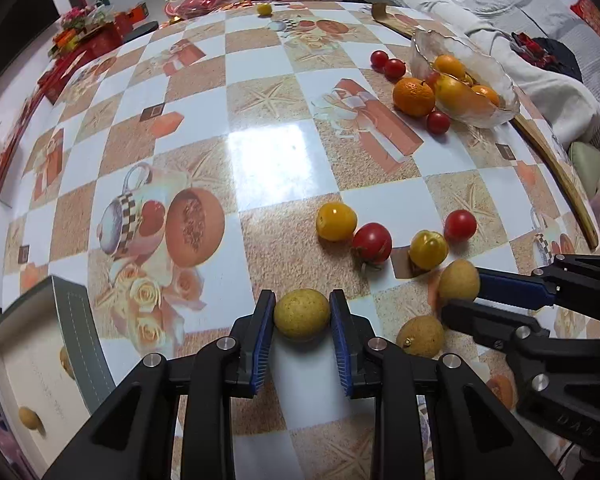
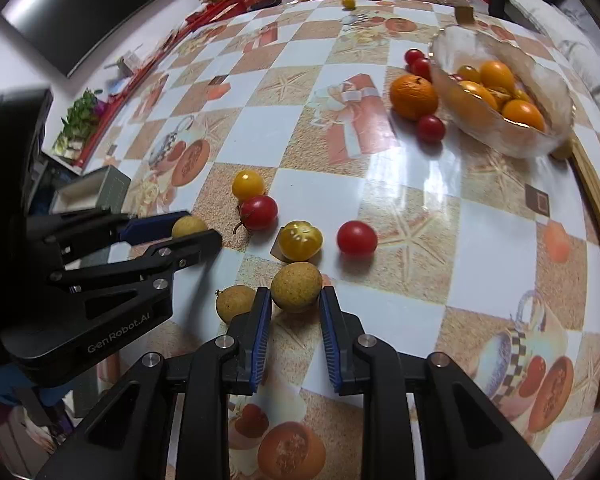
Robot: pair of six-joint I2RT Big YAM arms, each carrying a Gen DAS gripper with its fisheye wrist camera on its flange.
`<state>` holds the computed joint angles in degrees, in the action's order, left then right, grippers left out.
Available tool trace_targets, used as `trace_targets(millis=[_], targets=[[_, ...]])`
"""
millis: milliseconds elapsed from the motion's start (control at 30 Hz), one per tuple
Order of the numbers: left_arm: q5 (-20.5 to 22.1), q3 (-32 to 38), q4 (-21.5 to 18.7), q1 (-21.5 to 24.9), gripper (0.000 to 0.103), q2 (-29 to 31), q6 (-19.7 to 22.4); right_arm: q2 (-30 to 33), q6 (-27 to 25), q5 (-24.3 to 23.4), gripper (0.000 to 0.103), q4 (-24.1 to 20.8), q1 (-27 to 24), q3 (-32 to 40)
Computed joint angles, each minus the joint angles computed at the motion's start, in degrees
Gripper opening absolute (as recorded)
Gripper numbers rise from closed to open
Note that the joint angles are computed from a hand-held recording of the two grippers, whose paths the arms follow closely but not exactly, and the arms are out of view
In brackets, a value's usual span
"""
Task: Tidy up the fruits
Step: 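Carry both held brown fruits over the white tray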
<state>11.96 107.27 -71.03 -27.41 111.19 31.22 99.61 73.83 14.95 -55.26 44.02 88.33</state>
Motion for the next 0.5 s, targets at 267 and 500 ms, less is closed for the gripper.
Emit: trace_targets(millis=[267, 500], targets=[[-0.54, -3.72, 0.54, 1.4, 0.029, -3.81, -3.75, -3.25, 1.66, 0.03, 0.027, 0.88, 0.85, -3.23], [-1.39, -6.86, 1.79, 3.23, 0.029, -7.96, -8.51, -5.11, 0.86, -0.12, 0.027, 1.02, 1.66, -3.92]])
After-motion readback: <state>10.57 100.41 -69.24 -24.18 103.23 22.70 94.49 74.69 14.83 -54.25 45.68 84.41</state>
